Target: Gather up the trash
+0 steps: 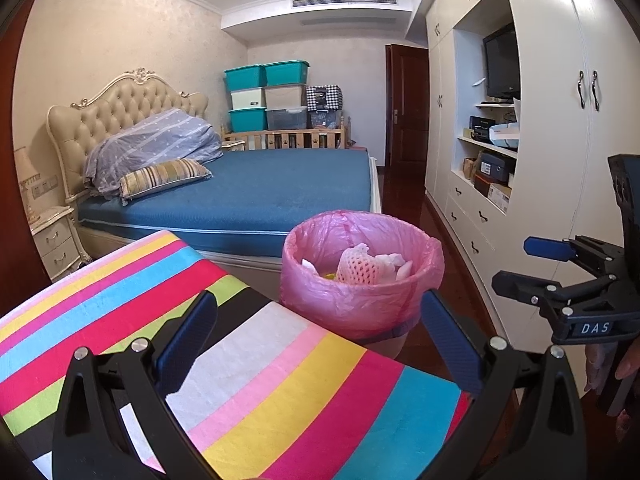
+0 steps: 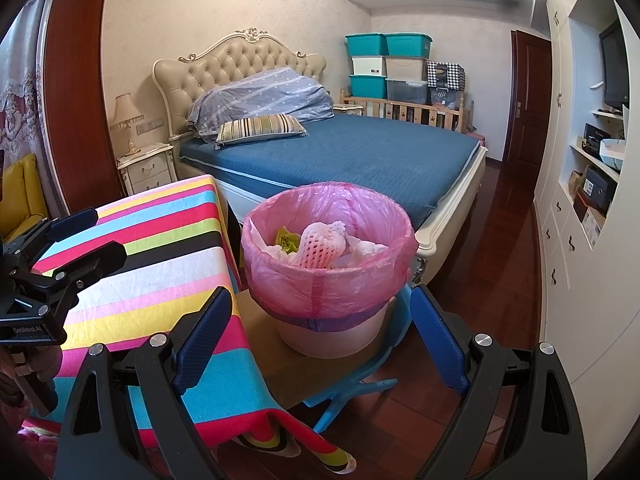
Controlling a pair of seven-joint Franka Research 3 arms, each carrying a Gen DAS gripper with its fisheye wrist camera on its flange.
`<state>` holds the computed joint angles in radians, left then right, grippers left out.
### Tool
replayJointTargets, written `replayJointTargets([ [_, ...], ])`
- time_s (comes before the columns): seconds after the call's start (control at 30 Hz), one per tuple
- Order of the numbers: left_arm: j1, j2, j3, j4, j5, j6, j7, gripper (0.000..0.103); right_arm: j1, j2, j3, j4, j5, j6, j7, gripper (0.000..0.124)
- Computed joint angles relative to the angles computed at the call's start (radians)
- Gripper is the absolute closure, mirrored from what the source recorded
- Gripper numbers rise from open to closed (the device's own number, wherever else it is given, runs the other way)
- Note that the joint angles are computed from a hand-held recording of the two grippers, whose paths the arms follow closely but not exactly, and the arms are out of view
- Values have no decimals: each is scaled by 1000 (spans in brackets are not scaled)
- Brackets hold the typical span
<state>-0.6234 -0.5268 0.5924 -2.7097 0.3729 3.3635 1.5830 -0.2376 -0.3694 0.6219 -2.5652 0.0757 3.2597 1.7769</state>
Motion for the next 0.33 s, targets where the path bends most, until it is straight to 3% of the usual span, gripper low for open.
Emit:
replayJointTargets([
  [0.17,-52,-41,62,-5,0,-16,16,5,-46,-11,48,11,-10,-12,21,39],
  [0.33,5,-116,42,-38,-33,-56,69,5,-66,-27,90,39,-53,-39,51,39],
])
